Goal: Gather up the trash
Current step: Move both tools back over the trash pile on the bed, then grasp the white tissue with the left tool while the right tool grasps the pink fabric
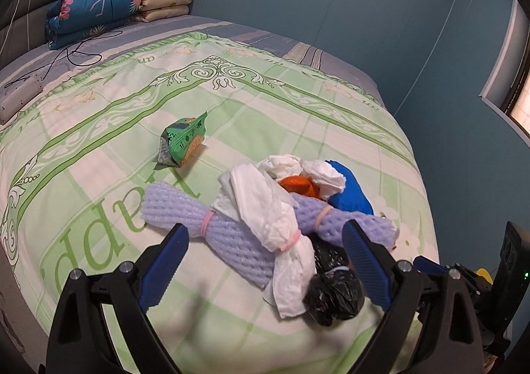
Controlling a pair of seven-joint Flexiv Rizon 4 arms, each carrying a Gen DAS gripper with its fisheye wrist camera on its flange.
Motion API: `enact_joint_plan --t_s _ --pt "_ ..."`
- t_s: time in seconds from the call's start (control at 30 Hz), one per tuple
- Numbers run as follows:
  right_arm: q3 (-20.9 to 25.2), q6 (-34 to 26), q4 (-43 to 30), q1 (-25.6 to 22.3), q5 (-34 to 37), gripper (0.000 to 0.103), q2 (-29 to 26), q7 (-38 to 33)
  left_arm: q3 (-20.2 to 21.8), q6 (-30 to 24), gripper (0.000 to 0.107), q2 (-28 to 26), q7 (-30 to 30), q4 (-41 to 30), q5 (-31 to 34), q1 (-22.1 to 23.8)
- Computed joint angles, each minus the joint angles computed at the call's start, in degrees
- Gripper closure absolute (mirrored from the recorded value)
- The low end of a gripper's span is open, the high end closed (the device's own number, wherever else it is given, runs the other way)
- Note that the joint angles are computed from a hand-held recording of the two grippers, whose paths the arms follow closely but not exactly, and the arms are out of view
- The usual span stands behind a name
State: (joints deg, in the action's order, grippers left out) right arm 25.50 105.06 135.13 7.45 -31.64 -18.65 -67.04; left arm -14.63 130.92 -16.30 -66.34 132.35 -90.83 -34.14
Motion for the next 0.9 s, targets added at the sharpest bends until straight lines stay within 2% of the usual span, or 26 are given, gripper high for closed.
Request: enact_joint_plan --t_s 0.13,0.2,0.4,0.5,0.6,0.7,0.83,0.9 --pt "-0.8 -2.2 -1.5 2.0 1.0 0.045 -1.2 -0.4 0.5 -1.9 0.017 -0.3 -1.7 0.3 1.4 1.0" --pt "1.3 -3.1 -2.4 0.6 1.4 0.045 -2.2 -0.8 0.9 -2.5 0.017 -0.5 -2.9 0.6 2.7 1.2" --pt "1.0 -4.9 -3.6 2.8 4.7 0.046 -2.8 -2.6 1.1 -3.1 0.017 -1.5 -1.6 -0.5 2.9 1.7" --pt "1.2 -5.8 -4.3 3.4 6.3 0.046 -3.2 -3.7 1.7 -4.2 0.018 -1.8 -3.3 -0.3 5.3 2.2" --pt "0.6 -6.3 -4.8 4.6 7.9 0.048 -3.3 -4.7 2.6 -5.7 0.025 -1.7 -5.4 0.2 7.8 2.7" --pt "1.2 -7.4 -5.6 4.7 9.3 0.05 -3.9 -5.6 4.2 -7.9 0.031 -1.3 -11.4 2.0 13.8 3.7" --pt "0.0 -8.6 -6.3 6.7 11.3 0.057 -4.1 -6.4 6.8 -10.9 0.05 -0.9 -20.9 4.1 23.8 5.1" --pt "-2.0 -8.5 -6.3 9.0 12.2 0.061 -3.8 -6.4 8.1 -11.4 0.057 -1.2 -21.4 3.8 25.1 4.3"
